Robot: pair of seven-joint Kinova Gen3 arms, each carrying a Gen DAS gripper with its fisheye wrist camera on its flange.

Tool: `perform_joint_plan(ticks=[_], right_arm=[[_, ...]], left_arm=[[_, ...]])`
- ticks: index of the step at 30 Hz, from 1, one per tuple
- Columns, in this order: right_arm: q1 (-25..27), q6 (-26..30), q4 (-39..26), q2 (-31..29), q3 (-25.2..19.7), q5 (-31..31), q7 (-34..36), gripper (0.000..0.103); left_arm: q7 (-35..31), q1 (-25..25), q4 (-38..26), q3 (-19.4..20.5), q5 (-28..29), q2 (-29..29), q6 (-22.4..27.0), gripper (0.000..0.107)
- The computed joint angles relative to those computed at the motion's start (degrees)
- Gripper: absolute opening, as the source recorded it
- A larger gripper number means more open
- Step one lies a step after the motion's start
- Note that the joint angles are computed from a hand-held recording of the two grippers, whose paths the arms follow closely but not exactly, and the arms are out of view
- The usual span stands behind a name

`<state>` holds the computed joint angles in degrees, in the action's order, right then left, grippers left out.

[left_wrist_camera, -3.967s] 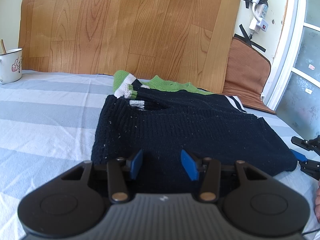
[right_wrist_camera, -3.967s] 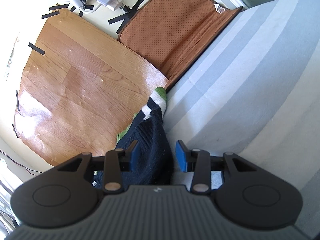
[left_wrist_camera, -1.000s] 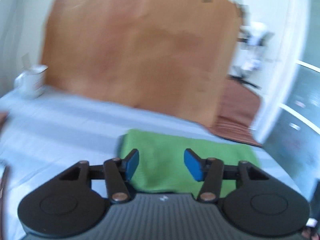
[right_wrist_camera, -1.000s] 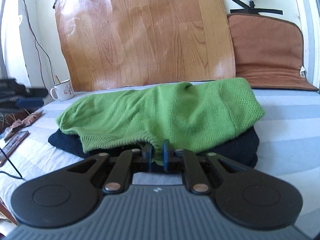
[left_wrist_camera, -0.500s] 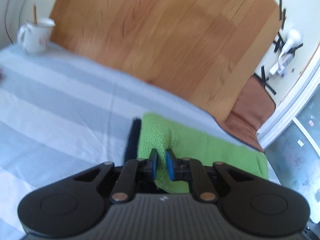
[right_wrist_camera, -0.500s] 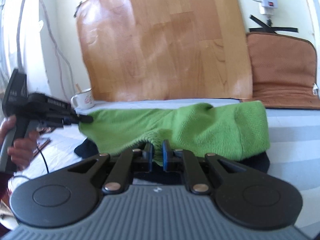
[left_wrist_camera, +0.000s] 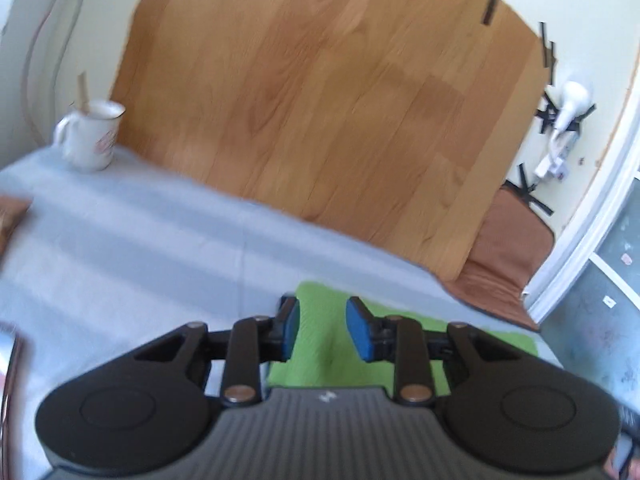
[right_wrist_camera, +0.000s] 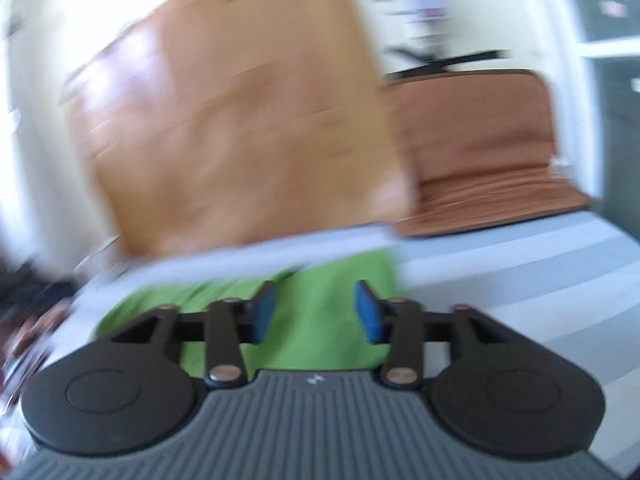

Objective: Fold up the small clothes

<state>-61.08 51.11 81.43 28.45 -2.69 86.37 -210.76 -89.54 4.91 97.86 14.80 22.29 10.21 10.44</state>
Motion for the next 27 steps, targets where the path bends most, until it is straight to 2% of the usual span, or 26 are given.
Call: perform_joint_plan(ticks=[2, 5, 7, 9, 10, 12, 14, 16, 18, 20, 21, 22, 24, 25, 27], right_arm=[[3.9, -1.6, -1.4, 0.6, -0.7, -1.4, 0.1, 0.062], [11.8, -8.5, -4.6, 1.9, -4.5, -7.1, 1.2, 0.061], [14.9, -12.6, -5.0, 2.9, -6.7, -7.0, -1.3, 0.016], [13.8, -13.4, -2.8, 2.0, -5.9, -3.5, -5.9, 0.014], [11.7, -12.4, -1.3, 0.7, -4.5, -2.4, -8.2, 0.013], [6.7, -8.1, 1.9, -1.6, -1.6, -1.1, -12.6, 0.008], [5.3, -5.3, 2.9, -1.2, -1.0, -3.0, -13.9, 0.008], [8.1, -6.1, 2.7, 0.1, -3.8, -7.0, -16.4, 0.009], [8.9, -7.7, 3.0, 0.3, -4.4, -7.6, -18.1, 0.012], [6.3, -5.6, 2.4, 0.0, -2.0, -8.1, -18.5, 0.027], [3.6, -3.3, 1.6, 0.1, 0.5, -9.1, -18.1, 0.036], [1.0, -0.9, 0.7, 0.2, 3.2, -10.2, -17.0, 0.036], [-3.4, 3.2, -1.7, 1.2, 7.5, -10.1, -13.3, 0.036], [-4.2, 4.1, -3.0, 1.8, 8.0, -8.9, -11.0, 0.036], [-2.9, 3.1, -6.0, 2.9, 5.9, -5.2, -6.3, 0.036]], left_arm=[[1.2, 2.3, -4.2, -0.7, -3.7, 2.7, 1.9, 0.027], [6.8, 10.1, -12.2, -6.9, -10.7, 8.5, 6.8, 0.026], [11.5, 15.4, -17.5, -12.1, -15.3, 12.2, 11.1, 0.022], [16.1, 19.6, -22.4, -17.2, -19.1, 16.0, 15.7, 0.008], [18.5, 20.3, -23.8, -18.7, -19.7, 17.4, 17.4, 0.004], [20.4, 19.2, -24.7, -18.4, -18.2, 18.2, 18.0, 0.006], [20.2, 16.9, -23.8, -15.7, -18.0, 18.0, 16.7, 0.006], [22.7, 17.9, -23.3, -16.0, -21.6, 18.0, 15.6, 0.006], [26.0, 20.3, -22.5, -17.7, -25.6, 17.8, 14.8, 0.006], [27.6, 21.9, -22.2, -18.9, -27.8, 17.1, 15.5, 0.006], [27.8, 21.5, -21.2, -18.1, -28.2, 16.2, 15.3, 0.006], [27.6, 20.9, -19.8, -17.3, -28.2, 15.2, 14.1, 0.010], [28.8, 22.4, -15.3, -18.5, -29.8, 12.4, 9.7, 0.016], [29.6, 23.5, -13.1, -19.2, -31.3, 11.2, 7.3, 0.018], [29.7, 26.4, -9.2, -21.5, -32.9, 9.4, 2.7, 0.018]])
